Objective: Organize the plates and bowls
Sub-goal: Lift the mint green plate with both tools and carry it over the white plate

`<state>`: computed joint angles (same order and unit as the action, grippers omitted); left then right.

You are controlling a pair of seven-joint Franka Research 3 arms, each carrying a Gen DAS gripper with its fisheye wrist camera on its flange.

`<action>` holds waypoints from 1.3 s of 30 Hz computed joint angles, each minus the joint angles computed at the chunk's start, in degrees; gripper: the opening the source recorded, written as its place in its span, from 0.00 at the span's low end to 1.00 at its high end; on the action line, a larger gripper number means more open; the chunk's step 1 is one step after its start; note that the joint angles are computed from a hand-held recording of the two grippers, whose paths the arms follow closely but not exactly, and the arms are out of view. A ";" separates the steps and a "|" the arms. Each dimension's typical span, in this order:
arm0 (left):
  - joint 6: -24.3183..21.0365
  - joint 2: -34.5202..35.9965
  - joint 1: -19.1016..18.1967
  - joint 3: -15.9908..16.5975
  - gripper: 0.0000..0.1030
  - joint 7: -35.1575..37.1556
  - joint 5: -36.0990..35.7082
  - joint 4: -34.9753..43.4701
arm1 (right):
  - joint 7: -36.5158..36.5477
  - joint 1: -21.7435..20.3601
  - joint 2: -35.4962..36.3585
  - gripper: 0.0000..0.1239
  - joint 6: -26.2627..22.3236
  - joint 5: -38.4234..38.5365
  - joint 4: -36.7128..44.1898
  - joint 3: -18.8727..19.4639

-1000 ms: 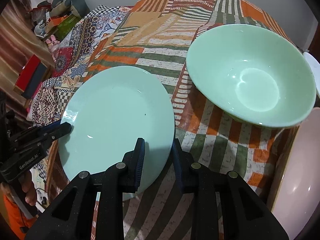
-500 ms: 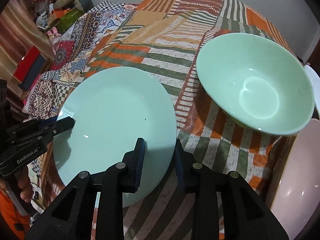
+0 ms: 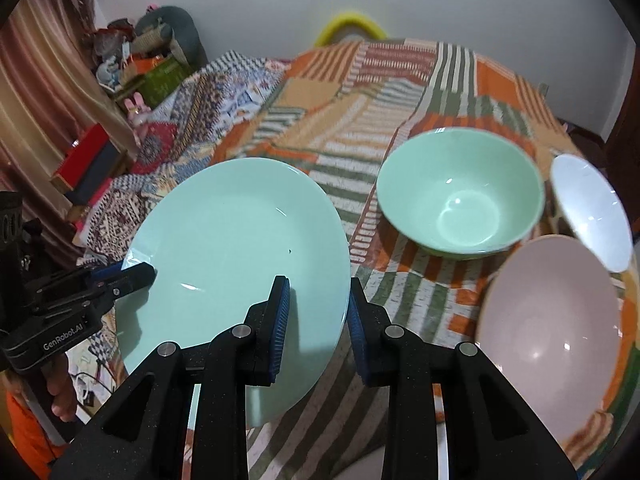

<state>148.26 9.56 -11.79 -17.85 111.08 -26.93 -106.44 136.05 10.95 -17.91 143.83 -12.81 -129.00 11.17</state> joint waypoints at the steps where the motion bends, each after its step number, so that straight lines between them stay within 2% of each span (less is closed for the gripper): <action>1: 0.26 -1.33 0.15 -0.27 0.21 0.69 -0.93 -1.02 | 0.22 -0.02 -0.81 0.21 0.18 -0.22 -0.35 0.10; 8: 1.07 -7.88 -1.96 0.93 0.21 3.28 -4.85 -6.00 | 2.13 -1.15 -7.84 0.21 0.96 -0.75 -4.34 2.30; 21: 3.86 -18.91 -9.93 4.99 0.21 5.12 -7.46 -15.72 | 3.78 -2.96 -21.58 0.21 0.93 2.62 -13.23 5.80; 29: 4.18 -21.61 -14.57 6.25 0.21 4.98 -8.49 -19.72 | 4.24 -3.03 -29.60 0.21 -1.77 5.65 -18.70 6.76; 39: 3.66 -21.78 -17.57 5.30 0.21 3.81 -7.36 -22.28 | 6.16 -1.91 -38.02 0.21 -6.23 9.99 -24.62 7.37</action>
<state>151.92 -12.22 -29.36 -12.56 114.89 -34.29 -128.71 142.21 9.05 -55.93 137.61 -2.82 -153.63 18.54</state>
